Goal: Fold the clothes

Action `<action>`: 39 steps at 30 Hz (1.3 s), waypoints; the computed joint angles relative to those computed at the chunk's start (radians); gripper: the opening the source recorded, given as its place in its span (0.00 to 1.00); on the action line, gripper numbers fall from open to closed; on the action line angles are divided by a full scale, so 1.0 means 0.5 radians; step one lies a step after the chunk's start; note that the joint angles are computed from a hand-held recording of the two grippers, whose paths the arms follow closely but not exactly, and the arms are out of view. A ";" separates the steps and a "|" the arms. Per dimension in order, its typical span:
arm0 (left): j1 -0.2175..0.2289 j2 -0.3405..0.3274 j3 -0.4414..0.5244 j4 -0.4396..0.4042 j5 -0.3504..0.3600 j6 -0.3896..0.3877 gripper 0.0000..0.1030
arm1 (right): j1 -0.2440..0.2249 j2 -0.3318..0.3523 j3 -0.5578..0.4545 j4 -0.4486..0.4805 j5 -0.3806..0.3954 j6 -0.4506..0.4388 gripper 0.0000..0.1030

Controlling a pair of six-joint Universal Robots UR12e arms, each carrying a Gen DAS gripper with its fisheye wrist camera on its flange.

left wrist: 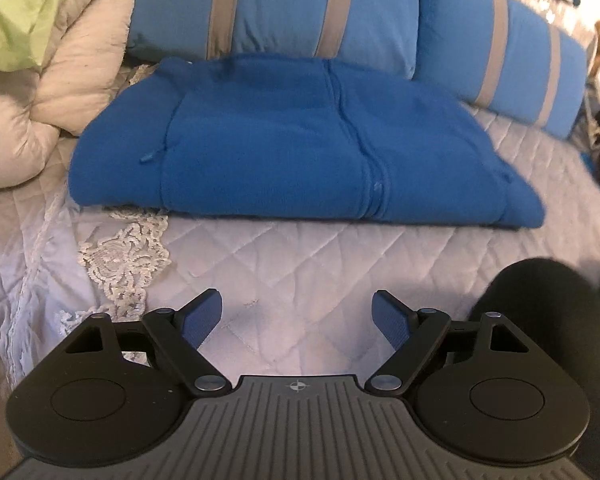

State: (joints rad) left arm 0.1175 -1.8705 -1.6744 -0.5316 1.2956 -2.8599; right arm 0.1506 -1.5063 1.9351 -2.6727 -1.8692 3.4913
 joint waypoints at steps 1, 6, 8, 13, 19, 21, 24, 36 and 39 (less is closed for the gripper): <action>-0.012 -0.012 -0.003 0.026 0.030 0.009 0.80 | 0.003 0.016 -0.005 0.015 0.002 0.002 1.00; -0.056 -0.084 0.011 0.056 0.087 0.022 0.80 | 0.008 0.088 -0.034 0.115 0.038 0.076 1.00; -0.068 -0.112 0.021 0.039 0.091 0.044 0.80 | 0.001 0.110 -0.034 0.123 0.086 0.107 1.00; -0.095 -0.165 0.006 0.159 0.155 0.052 1.00 | 0.007 0.176 -0.045 0.156 0.118 0.122 1.00; -0.092 -0.177 0.000 0.230 0.140 0.059 1.00 | 0.032 0.234 -0.063 0.117 0.046 0.146 1.00; -0.089 -0.181 0.002 0.240 0.127 0.066 1.00 | 0.031 0.247 -0.070 0.099 0.041 0.159 1.00; -0.093 -0.198 0.017 0.264 0.124 0.042 1.00 | 0.034 0.273 -0.084 0.060 0.009 0.148 1.00; -0.167 -0.302 0.168 0.244 0.241 -0.067 1.00 | 0.051 0.394 -0.150 -0.125 -0.170 0.187 1.00; -0.174 -0.320 0.182 0.267 0.233 -0.070 1.00 | 0.054 0.420 -0.173 -0.140 -0.207 0.195 1.00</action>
State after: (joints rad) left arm 0.0305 -2.0302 -1.5835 -0.3982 1.4122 -2.8952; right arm 0.1774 -1.2963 1.8484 -2.7426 -1.9728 3.5886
